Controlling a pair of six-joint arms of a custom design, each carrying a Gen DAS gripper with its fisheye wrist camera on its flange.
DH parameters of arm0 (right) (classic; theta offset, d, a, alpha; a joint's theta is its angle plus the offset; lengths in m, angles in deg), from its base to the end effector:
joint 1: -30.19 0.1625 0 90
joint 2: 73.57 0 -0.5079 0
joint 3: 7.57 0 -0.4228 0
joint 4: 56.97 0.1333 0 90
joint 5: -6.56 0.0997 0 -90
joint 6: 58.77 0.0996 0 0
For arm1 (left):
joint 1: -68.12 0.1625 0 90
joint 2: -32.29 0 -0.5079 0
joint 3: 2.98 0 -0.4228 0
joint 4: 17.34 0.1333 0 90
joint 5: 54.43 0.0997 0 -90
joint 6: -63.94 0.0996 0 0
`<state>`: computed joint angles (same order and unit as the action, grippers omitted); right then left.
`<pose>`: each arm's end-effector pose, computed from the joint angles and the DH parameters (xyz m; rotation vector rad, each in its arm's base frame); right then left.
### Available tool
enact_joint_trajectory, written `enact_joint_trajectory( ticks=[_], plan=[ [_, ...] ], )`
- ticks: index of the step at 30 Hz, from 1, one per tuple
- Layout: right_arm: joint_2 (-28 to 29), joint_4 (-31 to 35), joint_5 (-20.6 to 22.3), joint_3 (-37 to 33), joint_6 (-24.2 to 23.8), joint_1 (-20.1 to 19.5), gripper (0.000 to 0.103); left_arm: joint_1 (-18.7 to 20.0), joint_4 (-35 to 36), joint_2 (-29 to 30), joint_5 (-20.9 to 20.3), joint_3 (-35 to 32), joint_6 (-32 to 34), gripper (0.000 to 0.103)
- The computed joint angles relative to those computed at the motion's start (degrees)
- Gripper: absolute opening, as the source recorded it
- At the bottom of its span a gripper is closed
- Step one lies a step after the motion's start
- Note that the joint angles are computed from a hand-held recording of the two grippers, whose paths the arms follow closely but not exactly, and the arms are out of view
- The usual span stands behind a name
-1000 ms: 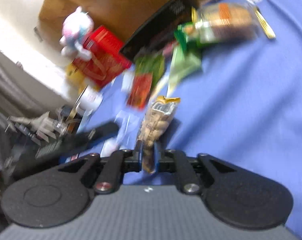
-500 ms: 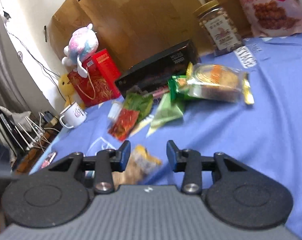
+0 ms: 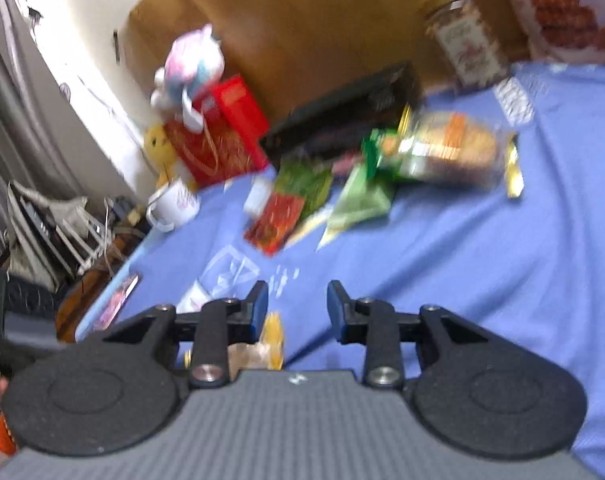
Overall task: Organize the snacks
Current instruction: 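Grasp the yellow-edged nut bag on the table with both tools, then carry the yellow-edged nut bag into the black tin box and release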
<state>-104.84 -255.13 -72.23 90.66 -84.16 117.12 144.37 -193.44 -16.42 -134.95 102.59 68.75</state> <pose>0.1129 -0.7461 0.0292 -0.6713 2.8458 -1.1351 -0.0213 -0.7168 0.1531 0.4084 2.8907 -0.7779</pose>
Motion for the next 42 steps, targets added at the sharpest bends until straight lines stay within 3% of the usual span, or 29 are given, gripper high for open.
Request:
enact_joint_trajectory(
  ticks=[6, 10, 12, 14, 17, 22, 26, 32, 36, 38, 40, 42],
  plan=[
    [0.96, 4.83, -1.53, -2.8, 0.64, 0.47, 0.041, 0.48, -0.82, -1.38, -0.89, 1.48, -3.13, 0.048],
    [0.45, 6.39, -1.34, -0.42, -0.51, 0.01, 0.042, 0.91, 0.62, -1.2, -1.79, 0.72, -4.27, 0.048],
    [0.14, 7.1, 0.17, 1.3, -0.1, -0.45, 0.041, 0.8, 0.97, -0.57, -2.0, 0.07, -3.69, 0.044],
    [-0.5, 10.24, 2.08, 2.51, -0.66, -0.75, 0.035, 0.24, 0.97, 0.21, -0.51, -0.47, -2.66, 0.031],
    [-0.19, 5.83, -1.83, 4.53, -3.21, 0.85, 0.028, -0.62, 0.19, 0.86, 1.02, -1.0, -0.2, 0.03],
    [-0.03, 2.91, -0.71, 2.85, 0.16, 1.2, 0.027, -1.03, -0.43, 1.71, -0.84, -4.14, 2.41, 0.03],
    [1.47, 2.46, 0.6, -3.77, 0.71, 2.19, 0.027, -1.48, -0.11, 3.78, -2.37, -11.14, 3.34, 0.031],
    [8.12, 7.02, 0.36, -23.25, 0.3, 3.98, 0.027, -2.55, 0.44, 11.76, 0.2, -28.46, 7.2, 0.032],
    [13.87, 14.44, -4.56, -36.82, 0.25, 5.11, 0.029, -1.8, 6.58, 18.13, 2.96, -41.37, 5.74, 0.032],
    [16.44, 16.92, -7.84, -41.69, -1.31, 5.63, 0.035, -1.23, 9.12, 21.0, 4.29, -46.49, 4.87, 0.035],
    [17.74, 17.65, -10.63, -43.62, -3.81, 5.94, 0.045, -0.97, 10.0, 22.92, 6.21, -49.26, 4.13, 0.035],
    [17.68, 15.67, -12.2, -42.96, -5.14, 6.08, 0.046, -1.11, 9.23, 24.02, 9.26, -50.37, 5.03, 0.035]
  ],
)
